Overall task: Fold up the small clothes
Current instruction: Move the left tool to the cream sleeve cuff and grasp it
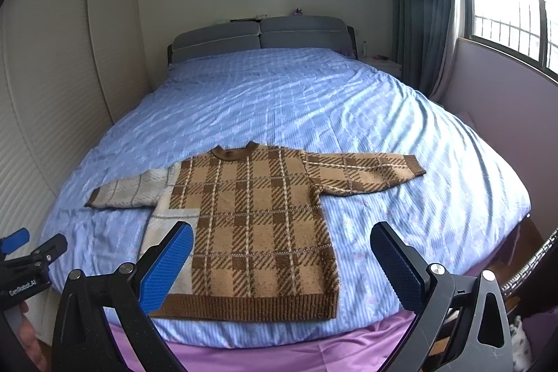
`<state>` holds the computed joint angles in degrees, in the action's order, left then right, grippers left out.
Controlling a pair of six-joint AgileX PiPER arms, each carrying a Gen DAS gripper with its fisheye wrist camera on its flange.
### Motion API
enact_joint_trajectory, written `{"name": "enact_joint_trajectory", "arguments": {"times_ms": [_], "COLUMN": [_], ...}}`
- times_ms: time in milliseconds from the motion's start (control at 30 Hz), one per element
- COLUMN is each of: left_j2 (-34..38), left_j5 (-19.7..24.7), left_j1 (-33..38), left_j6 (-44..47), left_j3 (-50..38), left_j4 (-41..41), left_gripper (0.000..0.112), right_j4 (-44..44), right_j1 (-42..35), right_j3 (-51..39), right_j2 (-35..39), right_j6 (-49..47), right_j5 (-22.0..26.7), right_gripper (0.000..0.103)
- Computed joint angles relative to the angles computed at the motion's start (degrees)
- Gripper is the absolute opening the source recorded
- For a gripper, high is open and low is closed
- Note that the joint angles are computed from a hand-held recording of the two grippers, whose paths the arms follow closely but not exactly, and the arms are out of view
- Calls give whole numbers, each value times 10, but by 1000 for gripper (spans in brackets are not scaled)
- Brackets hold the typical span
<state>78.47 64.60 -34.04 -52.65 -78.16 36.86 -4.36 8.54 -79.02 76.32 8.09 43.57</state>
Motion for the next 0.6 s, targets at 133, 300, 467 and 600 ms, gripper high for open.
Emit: {"name": "enact_joint_trajectory", "arguments": {"times_ms": [133, 300, 467, 600], "left_j2": [-6, -16, -23, -10], "left_j5": [-9, -33, -83, -149], "left_j1": [11, 43, 106, 194], "left_j6": [1, 5, 19, 60], "left_j3": [9, 27, 50, 62], "left_j4": [-5, -9, -29, -61], "left_gripper": [103, 103, 103, 103], "right_j4": [-1, -41, -92, -134], "right_j1": [-3, 22, 61, 106], "right_j3": [-4, -18, -48, -103], "right_j2": [-1, 12, 53, 121], "right_j6": [-1, 32, 78, 123], "right_j5": [0, -4, -9, -13], "right_gripper": [102, 102, 102, 102]}}
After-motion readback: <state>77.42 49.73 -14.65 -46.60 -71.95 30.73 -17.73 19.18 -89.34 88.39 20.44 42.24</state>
